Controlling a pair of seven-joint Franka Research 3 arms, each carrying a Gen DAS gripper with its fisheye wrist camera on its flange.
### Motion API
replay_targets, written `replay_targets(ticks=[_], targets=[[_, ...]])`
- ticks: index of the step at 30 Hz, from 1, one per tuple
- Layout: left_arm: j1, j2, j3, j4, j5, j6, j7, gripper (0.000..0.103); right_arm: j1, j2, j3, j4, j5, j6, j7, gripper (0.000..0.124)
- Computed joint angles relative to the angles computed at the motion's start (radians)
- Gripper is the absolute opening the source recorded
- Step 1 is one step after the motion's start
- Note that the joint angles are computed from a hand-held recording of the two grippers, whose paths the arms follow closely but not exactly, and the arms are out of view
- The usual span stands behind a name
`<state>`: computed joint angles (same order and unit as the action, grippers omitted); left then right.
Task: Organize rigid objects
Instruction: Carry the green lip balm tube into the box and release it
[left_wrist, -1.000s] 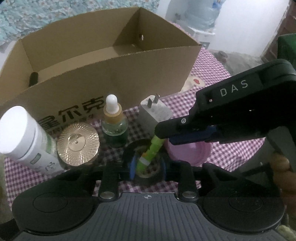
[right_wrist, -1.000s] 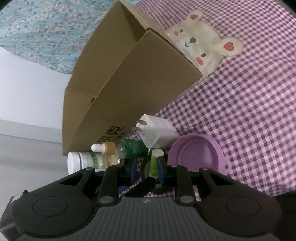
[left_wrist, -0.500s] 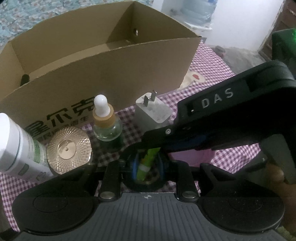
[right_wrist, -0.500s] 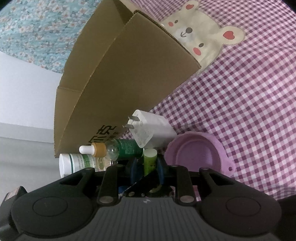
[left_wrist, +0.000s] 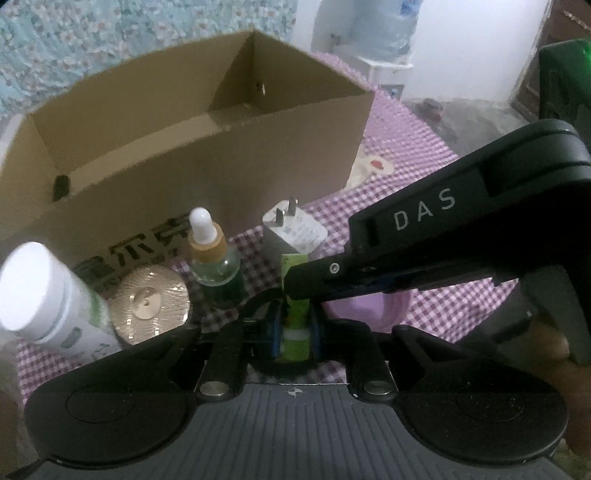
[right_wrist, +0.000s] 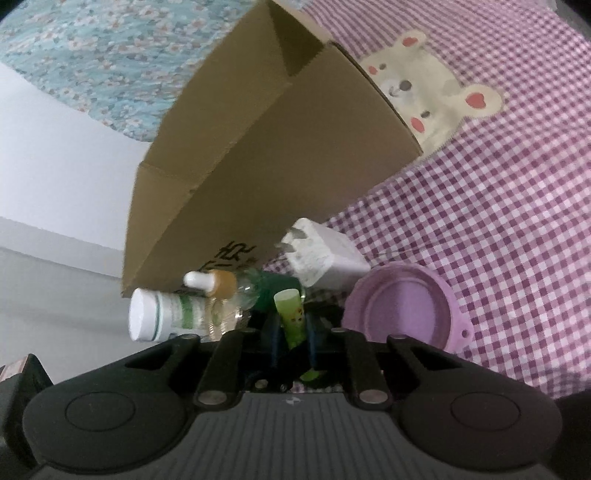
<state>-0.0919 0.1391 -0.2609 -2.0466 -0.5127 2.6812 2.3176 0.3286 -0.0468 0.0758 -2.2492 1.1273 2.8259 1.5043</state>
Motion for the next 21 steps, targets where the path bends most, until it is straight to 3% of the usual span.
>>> replay_targets(ticks=[12,17,21], targets=[[-0.039,-0.135,0.06,-0.03,-0.182,0.073,0.094,0.015,0.063,-0.114,-0.009,0.015,-0.091,0.092,-0.066,0.013],[-0.026,-0.078,0.084,0.103,-0.086,0.028,-0.059,0.015,0.066,-0.052,-0.029,0.153,-0.085,0.048,-0.146,0.013],[0.009,0.031,0.086,0.272,0.057,-0.037,-0.223,0.015,0.017,0.083,-0.032,0.344,-0.012,-0.077,-0.231,0.013]])
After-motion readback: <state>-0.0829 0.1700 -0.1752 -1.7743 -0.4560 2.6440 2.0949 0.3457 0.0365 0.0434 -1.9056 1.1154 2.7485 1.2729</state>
